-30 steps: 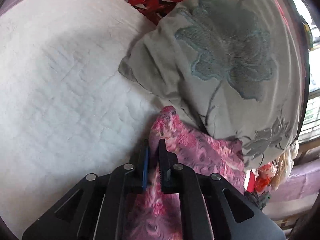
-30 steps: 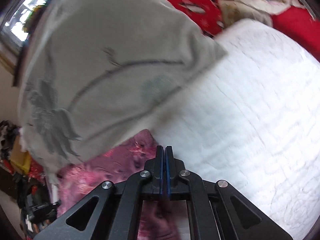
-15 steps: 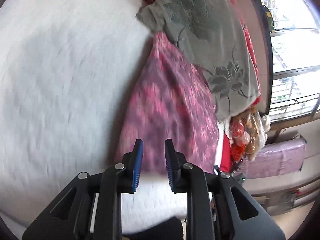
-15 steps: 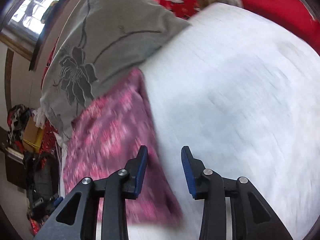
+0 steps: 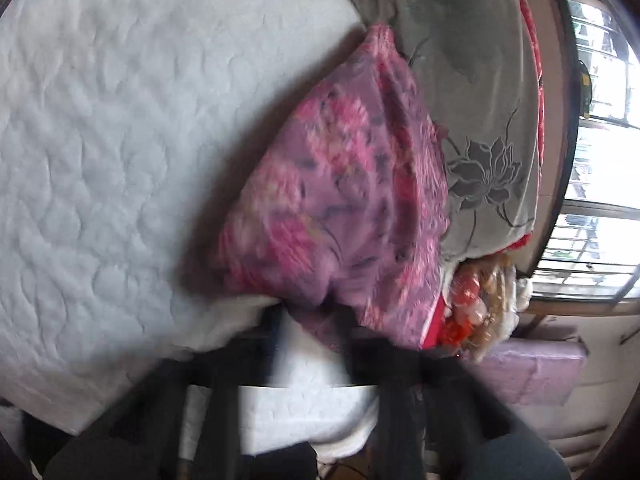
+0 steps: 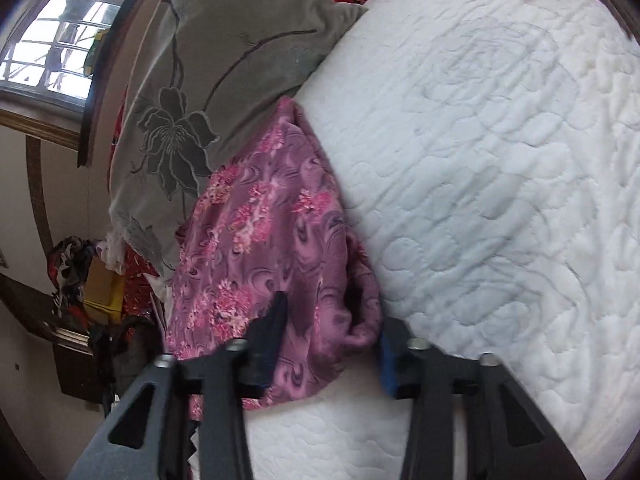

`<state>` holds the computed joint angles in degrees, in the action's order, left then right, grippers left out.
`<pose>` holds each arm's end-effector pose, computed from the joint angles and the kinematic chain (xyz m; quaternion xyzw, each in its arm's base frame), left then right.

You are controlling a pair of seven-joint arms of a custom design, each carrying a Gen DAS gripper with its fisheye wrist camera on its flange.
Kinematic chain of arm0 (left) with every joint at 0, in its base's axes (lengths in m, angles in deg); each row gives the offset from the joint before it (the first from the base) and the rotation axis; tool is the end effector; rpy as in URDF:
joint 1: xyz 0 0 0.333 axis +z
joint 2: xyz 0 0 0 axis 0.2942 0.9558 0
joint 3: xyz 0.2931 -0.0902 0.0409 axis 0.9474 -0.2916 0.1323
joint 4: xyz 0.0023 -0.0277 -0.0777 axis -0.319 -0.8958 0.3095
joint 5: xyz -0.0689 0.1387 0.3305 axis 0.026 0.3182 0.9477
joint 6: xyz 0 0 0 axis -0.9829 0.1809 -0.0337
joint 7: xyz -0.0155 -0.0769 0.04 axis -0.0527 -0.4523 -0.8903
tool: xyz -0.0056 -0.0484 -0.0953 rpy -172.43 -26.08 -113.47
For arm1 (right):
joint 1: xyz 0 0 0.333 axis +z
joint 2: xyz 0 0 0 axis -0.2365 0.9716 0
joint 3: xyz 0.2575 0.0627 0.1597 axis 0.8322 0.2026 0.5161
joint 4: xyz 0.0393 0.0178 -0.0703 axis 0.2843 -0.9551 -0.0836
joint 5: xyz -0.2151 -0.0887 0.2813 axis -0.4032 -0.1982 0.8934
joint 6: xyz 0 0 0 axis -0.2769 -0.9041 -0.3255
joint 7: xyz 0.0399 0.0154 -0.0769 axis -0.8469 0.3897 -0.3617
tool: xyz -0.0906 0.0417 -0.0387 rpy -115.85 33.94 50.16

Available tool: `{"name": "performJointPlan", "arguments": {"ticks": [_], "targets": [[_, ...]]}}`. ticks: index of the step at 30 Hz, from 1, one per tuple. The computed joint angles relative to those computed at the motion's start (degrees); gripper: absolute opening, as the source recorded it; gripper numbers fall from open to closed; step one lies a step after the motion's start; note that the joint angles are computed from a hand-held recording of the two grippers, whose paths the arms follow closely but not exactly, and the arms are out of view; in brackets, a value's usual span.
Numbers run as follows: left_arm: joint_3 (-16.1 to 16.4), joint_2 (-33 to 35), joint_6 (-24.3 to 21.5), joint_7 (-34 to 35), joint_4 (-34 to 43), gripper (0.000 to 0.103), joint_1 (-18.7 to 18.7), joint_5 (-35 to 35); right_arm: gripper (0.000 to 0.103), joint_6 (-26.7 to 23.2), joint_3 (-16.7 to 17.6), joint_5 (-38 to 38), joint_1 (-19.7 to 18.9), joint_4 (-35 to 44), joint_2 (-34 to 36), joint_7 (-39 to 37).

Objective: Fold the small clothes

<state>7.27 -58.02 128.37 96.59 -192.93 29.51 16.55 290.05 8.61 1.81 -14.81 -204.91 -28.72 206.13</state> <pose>0.6290 0.0179 0.3241 0.7982 -0.4266 0.3666 0.2154 0.5714 0.1873 0.3053 -0.3924 0.7999 0.0522 0.4510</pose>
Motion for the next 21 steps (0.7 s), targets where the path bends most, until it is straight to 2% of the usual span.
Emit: {"name": "performJointPlan", "arguments": {"ticks": [1, 3, 4, 6, 9, 11, 12, 13, 15, 16, 17, 18, 19, 20, 21], "targets": [[-0.12, -0.8, 1.03, 0.76, -0.59, 0.003, 0.15, -1.06, 0.007, 1.92, -2.28, 1.84, 2.15, -0.58, -0.74, -1.03], [0.04, -2.68, 3.43, 2.69, -1.66, 0.003, -0.03, -2.06, 0.006, 7.75, -9.8, 10.38, 9.72, -4.8, -4.25, -7.82], [0.2, -3.07, 3.91, 3.3, -1.71, 0.003, -0.22, -1.85, 0.006, 8.45, -11.62, 13.12, 11.61, -6.21, -5.67, -10.44], [0.89, -3.02, 3.8, 1.72, -1.46, 0.003, -1.06, 0.85, 0.006, 6.32, -11.67, 13.62, 11.31, -6.56, -6.61, -12.07], [1.91, -1.52, 3.8, -2.76, -0.86, 0.003, -2.58, 7.37, 0.006, -0.94, -8.65, 11.38, 8.31, -4.45, -4.91, -11.05], [1.49, -1.54, 1.96, -2.52, -1.78, 0.004, -1.21, 7.09, 0.007, -5.61, -5.74, 10.92, 6.17, -3.06, -3.37, -10.32], [1.18, -2.04, 1.05, -1.15, -2.52, 0.004, -0.25, 5.92, 0.007, -4.58, -4.11, 10.78, 4.75, -3.19, -2.45, -9.73], [1.05, -2.92, 0.32, 0.65, -3.34, 0.004, 0.53, 4.93, 0.007, -3.23, -4.49, 11.98, 5.21, -4.07, -2.77, -9.89], [1.49, -5.31, 0.57, 4.0, -4.98, 0.004, 1.0, 4.37, 0.017, -3.61, -2.57, 11.1, 2.8, -5.37, -4.12, -8.18], [1.62, -6.41, 0.87, 6.55, -5.38, 0.004, 1.25, 3.5, 0.018, -4.8, -2.94, 11.46, 2.85, -6.17, -5.49, -7.82], [1.86, -6.96, 0.64, 8.3, -5.3, 0.004, 1.39, 2.93, 0.019, -4.87, -5.15, 13.07, 4.83, -7.11, -6.76, -8.44], [2.08, -7.01, 0.57, 9.43, -4.27, 0.005, 1.28, 2.64, 0.02, -4.2, -9.3, 16.11, 8.77, -8.02, -8.08, -10.17], [2.32, -6.54, 0.62, 9.36, -2.78, 0.014, 0.9, 3.05, 0.022, -3.47, -11.64, 18.11, 10.84, -8.26, -8.69, -11.8], [2.52, -5.26, 1.09, 8.65, -0.31, 0.02, 0.16, 4.49, 0.031, -3.35, -12.0, 18.6, 10.9, -7.61, -8.66, -12.67], [2.83, -3.4, 1.62, 6.82, 2.76, 0.041, -0.83, 7.26, 0.039, -4.19, -10.67, 17.67, 9.16, -5.77, -8.03, -12.79]]}}
